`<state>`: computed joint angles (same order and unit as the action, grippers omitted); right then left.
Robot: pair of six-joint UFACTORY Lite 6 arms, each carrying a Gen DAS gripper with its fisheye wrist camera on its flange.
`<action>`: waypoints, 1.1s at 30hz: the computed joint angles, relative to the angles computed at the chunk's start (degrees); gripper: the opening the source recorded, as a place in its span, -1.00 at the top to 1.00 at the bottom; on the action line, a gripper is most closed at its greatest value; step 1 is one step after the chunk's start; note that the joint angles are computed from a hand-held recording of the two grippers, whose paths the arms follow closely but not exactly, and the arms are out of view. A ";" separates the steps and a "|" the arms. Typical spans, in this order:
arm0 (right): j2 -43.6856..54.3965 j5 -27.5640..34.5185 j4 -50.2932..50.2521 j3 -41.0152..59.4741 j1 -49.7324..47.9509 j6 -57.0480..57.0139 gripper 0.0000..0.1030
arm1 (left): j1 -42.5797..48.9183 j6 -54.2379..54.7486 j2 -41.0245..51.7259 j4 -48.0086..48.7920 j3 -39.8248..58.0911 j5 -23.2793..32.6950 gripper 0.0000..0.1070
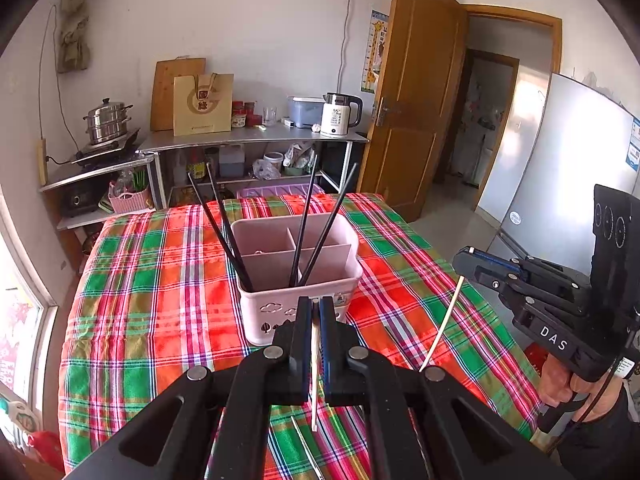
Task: Organize utensils
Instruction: 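Lift both held chopsticks and carry them above the pink basket, then lower both held chopsticks into the pink basket compartments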
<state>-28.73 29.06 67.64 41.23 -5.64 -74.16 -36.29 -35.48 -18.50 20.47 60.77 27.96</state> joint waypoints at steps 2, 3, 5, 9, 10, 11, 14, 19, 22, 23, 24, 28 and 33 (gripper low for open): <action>1.12 -0.41 1.39 1.25 1.11 -0.41 0.91 | 1.56 2.58 0.27 -2.12 1.50 -0.05 0.94; 1.70 -0.77 1.92 1.93 1.83 -0.45 0.91 | 2.37 3.94 0.46 -3.22 2.40 0.07 0.94; 3.18 -1.59 2.96 3.61 3.24 -0.71 0.91 | 3.99 6.58 1.19 -5.27 4.63 0.35 0.94; 6.86 -2.53 6.12 7.81 5.51 -2.27 0.91 | 7.21 11.91 3.49 -9.82 10.16 1.32 0.94; 7.92 -2.77 6.71 9.13 5.95 -2.46 0.91 | 7.92 13.01 4.26 -10.78 11.76 1.65 0.94; 8.93 -2.95 7.24 10.50 6.35 -2.55 0.91 | 8.57 14.01 5.03 -11.62 13.37 1.90 0.94; 11.72 -3.87 9.83 14.33 7.73 -3.92 0.91 | 10.34 16.67 7.58 -13.88 18.49 2.72 0.94; 16.27 -5.79 13.93 20.28 9.90 -6.19 0.91 | 12.64 19.03 12.26 -14.98 26.33 3.12 0.94; 19.23 -6.91 16.77 23.09 10.89 -7.83 0.91 | 14.61 21.36 15.33 -16.91 30.21 3.34 0.94; 20.38 -7.02 17.37 24.19 11.08 -8.07 0.91 | 15.41 22.34 16.52 -18.04 31.48 3.48 0.94; 21.38 -7.22 18.33 25.04 11.30 -8.74 0.91 | 16.19 23.48 17.72 -19.16 32.78 3.62 0.94; 24.20 -8.03 23.08 27.42 12.30 -12.96 0.91 | 17.44 24.70 20.75 -19.33 35.45 2.87 0.94; 25.77 -9.38 34.93 27.81 13.75 -25.08 0.91 | 18.39 27.33 21.63 -21.12 34.63 -1.13 0.94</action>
<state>-2.96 19.68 102.58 69.04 8.11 -99.24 -17.90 -8.16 3.12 -0.64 95.40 26.83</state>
